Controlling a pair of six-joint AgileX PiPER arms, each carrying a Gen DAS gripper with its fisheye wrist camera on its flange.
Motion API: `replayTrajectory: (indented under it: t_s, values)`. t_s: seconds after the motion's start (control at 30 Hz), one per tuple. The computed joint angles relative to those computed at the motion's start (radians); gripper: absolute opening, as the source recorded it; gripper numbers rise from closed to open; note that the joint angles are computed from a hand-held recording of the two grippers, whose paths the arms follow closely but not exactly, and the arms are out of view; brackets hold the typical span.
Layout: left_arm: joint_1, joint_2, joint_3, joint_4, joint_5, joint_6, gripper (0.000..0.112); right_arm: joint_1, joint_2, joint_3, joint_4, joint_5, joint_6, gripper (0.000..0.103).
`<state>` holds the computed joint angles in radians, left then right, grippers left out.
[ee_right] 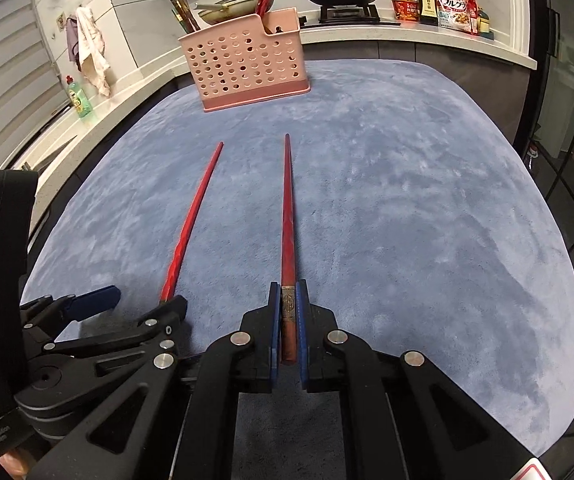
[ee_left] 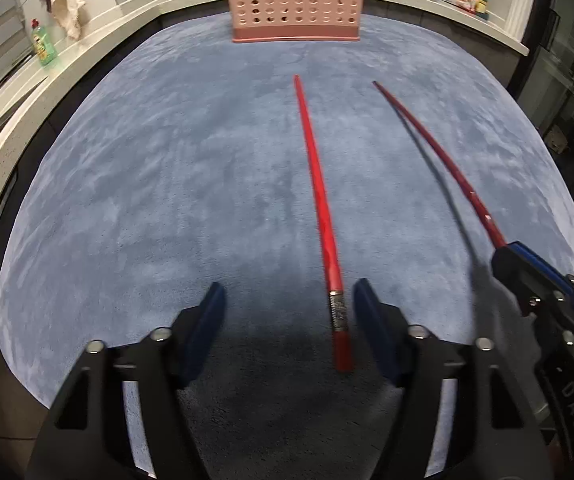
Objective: Organize utensils
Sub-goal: 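Grasp a red chopstick with the right tool while the left tool grasps the other, then lift both held chopsticks and carry them toward the pink holder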
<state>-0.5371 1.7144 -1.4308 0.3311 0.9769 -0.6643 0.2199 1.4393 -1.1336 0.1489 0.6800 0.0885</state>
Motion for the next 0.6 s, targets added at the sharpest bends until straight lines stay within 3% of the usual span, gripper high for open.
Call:
replayTrajectory:
  t_s: [0.23, 0.6]
  values:
    - [0.013, -0.031, 0.018, -0.045, -0.007, 0.041, 0.009, 0.008, -0.001, 0.003, 0.019, 0.001, -0.021, 0.008]
    - [0.069, -0.060, -0.043, -0.113, 0.045, 0.104, 0.007, 0.020, -0.020, -0.076, 0.012, 0.038, -0.022, 0.007]
